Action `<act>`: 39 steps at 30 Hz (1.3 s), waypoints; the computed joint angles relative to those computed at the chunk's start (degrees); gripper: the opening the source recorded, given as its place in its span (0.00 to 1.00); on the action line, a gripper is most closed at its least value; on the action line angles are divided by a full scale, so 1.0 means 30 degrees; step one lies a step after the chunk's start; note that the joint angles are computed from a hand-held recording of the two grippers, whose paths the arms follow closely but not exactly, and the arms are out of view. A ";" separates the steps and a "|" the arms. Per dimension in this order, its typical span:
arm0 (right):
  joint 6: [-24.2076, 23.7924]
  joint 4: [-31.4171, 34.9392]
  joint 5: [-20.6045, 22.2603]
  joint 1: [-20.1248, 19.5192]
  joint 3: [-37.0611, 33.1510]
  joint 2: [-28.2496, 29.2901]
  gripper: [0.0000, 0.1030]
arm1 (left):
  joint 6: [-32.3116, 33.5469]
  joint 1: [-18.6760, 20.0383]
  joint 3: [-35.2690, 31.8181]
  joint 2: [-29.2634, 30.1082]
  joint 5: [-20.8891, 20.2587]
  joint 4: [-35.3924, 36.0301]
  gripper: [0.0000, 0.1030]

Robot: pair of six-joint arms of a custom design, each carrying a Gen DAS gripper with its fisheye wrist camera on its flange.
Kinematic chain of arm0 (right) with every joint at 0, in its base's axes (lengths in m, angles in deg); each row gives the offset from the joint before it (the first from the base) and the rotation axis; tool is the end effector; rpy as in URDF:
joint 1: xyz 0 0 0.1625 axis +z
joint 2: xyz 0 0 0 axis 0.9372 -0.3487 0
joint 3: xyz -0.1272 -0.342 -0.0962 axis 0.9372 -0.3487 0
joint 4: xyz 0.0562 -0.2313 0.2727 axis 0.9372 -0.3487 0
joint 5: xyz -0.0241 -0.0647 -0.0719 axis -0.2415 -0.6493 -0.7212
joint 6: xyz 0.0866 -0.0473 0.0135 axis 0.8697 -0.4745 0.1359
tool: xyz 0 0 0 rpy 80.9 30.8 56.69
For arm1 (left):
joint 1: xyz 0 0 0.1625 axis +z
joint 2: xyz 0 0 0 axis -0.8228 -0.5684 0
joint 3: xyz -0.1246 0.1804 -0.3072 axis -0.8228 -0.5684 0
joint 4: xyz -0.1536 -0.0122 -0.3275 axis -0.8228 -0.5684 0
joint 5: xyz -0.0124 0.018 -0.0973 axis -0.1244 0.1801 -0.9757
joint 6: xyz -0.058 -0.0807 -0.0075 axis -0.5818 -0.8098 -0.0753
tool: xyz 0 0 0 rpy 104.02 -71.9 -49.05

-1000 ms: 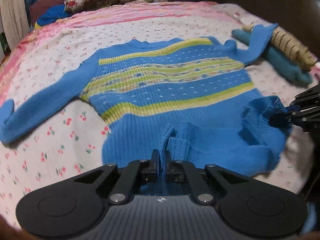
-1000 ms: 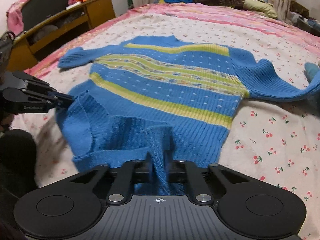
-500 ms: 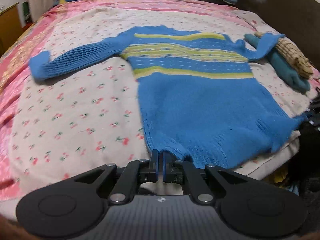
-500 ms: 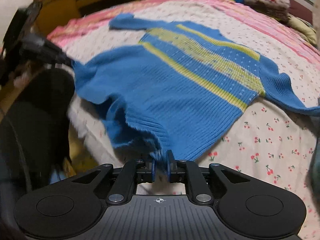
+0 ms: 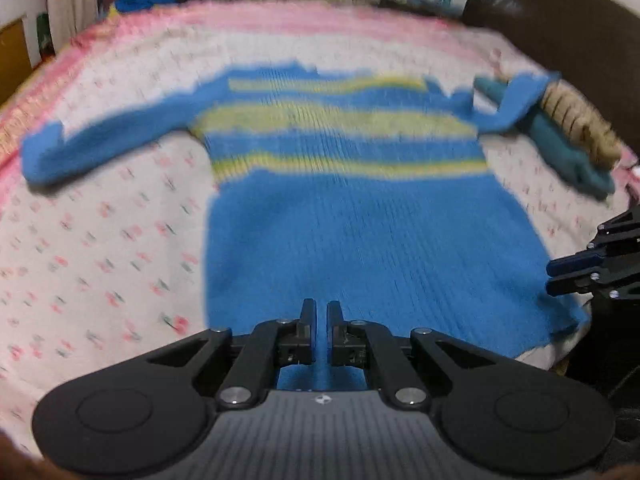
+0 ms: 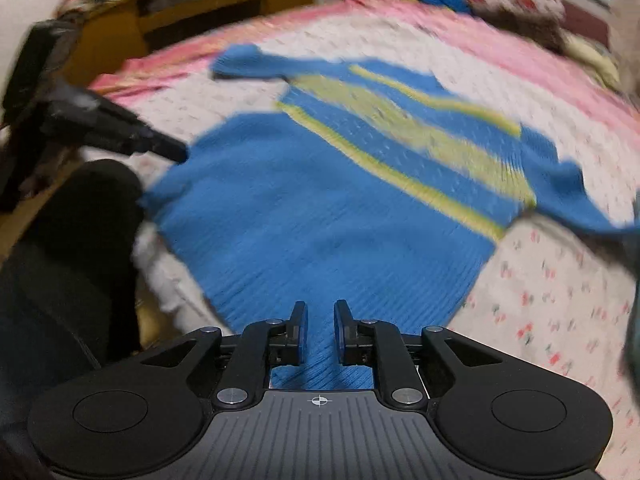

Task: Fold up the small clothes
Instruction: 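Release the hem with both grippers and move toward the sleeves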

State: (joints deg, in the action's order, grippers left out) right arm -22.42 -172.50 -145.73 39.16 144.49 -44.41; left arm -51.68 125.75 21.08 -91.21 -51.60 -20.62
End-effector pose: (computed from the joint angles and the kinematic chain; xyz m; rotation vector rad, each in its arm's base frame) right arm 0.2798 -0.6262 0.0876 0.3694 -2.3150 0.6138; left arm -0.0987 -0.7671 0.2806 1.1793 2.5250 -0.2742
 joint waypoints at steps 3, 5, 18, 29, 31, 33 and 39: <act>0.1732 0.1987 -0.0930 -0.0179 -0.0238 0.0183 0.15 | -0.0223 -0.0184 0.0493 0.0100 0.1288 0.0749 0.11; 0.1762 0.1742 -0.0879 -0.0145 0.0271 -0.0094 0.15 | 0.0076 -0.0292 0.1165 -0.0185 0.1673 0.0392 0.11; 0.3107 -0.1230 -0.1239 -0.0305 -0.0102 0.0360 0.15 | -0.0810 -0.0975 0.2371 -0.0265 0.1171 -0.0753 0.19; 0.3659 -0.1659 -0.1768 -0.0230 0.0102 0.0534 0.18 | -0.0951 -0.1542 0.4292 -0.0806 0.2437 -0.2112 0.23; 0.3328 -0.2332 -0.1726 -0.0180 -0.0050 0.0673 0.19 | -0.1097 -0.1611 0.4500 -0.0898 0.2158 -0.2470 0.23; 0.3122 -0.2734 -0.1955 -0.0136 -0.0373 0.0898 0.27 | -0.1246 -0.1682 0.4513 -0.0816 0.2039 -0.2705 0.26; 0.2932 -0.3083 -0.2839 -0.0170 -0.1250 0.1450 0.29 | -0.1487 -0.1904 0.5049 -0.0520 0.2620 -0.3326 0.35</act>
State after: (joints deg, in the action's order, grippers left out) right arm -13.63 -181.75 -154.25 38.65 140.74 -40.07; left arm -56.14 120.03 36.23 -92.77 -43.74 -30.60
